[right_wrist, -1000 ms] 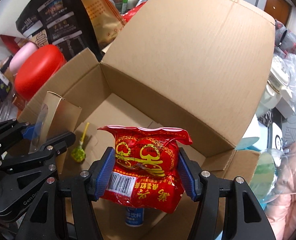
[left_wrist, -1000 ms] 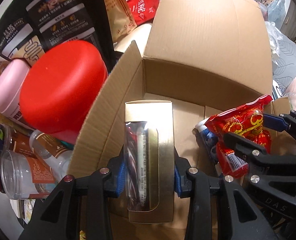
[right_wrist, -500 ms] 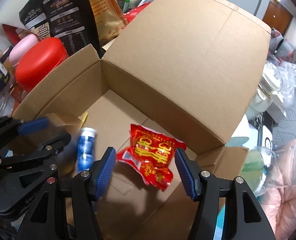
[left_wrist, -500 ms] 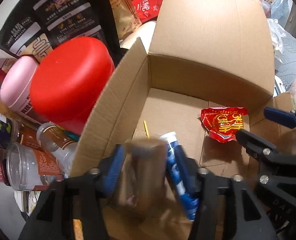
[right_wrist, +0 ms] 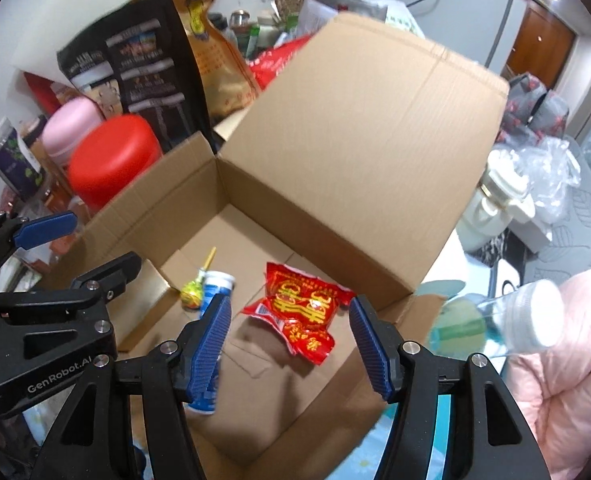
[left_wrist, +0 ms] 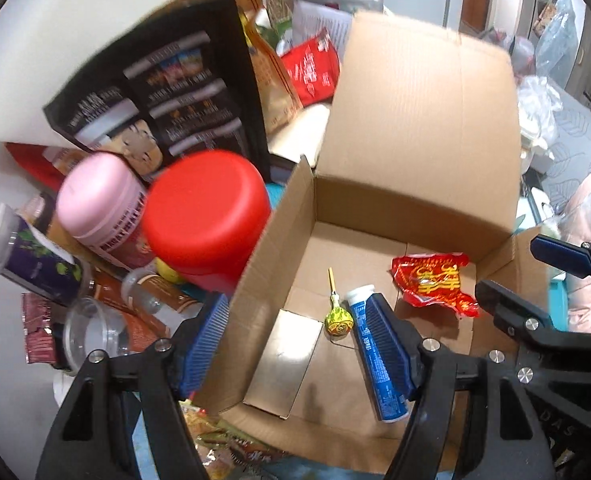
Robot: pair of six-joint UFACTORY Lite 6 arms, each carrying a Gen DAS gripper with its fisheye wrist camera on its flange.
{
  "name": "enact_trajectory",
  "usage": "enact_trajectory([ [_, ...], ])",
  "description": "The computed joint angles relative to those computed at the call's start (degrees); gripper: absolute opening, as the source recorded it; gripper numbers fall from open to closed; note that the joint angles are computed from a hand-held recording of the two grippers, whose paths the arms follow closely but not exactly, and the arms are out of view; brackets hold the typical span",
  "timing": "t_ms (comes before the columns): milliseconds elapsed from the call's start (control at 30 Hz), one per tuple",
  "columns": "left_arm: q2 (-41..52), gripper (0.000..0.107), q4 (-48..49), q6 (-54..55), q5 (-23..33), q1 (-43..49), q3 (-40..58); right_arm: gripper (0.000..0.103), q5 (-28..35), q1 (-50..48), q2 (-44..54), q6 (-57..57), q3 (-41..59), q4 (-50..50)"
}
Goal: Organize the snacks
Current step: 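Withdraw both tools from the box back over the table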
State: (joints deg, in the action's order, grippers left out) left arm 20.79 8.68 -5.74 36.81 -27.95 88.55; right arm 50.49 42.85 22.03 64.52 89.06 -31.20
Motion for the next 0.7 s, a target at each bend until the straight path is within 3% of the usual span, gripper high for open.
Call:
enact_trajectory([
  [700,-26.66,0.071,0.36,0.45,8.34,2.61,-7.2,0.071,18.36,16.88,-4.18,6.04,14.02,-9.22],
])
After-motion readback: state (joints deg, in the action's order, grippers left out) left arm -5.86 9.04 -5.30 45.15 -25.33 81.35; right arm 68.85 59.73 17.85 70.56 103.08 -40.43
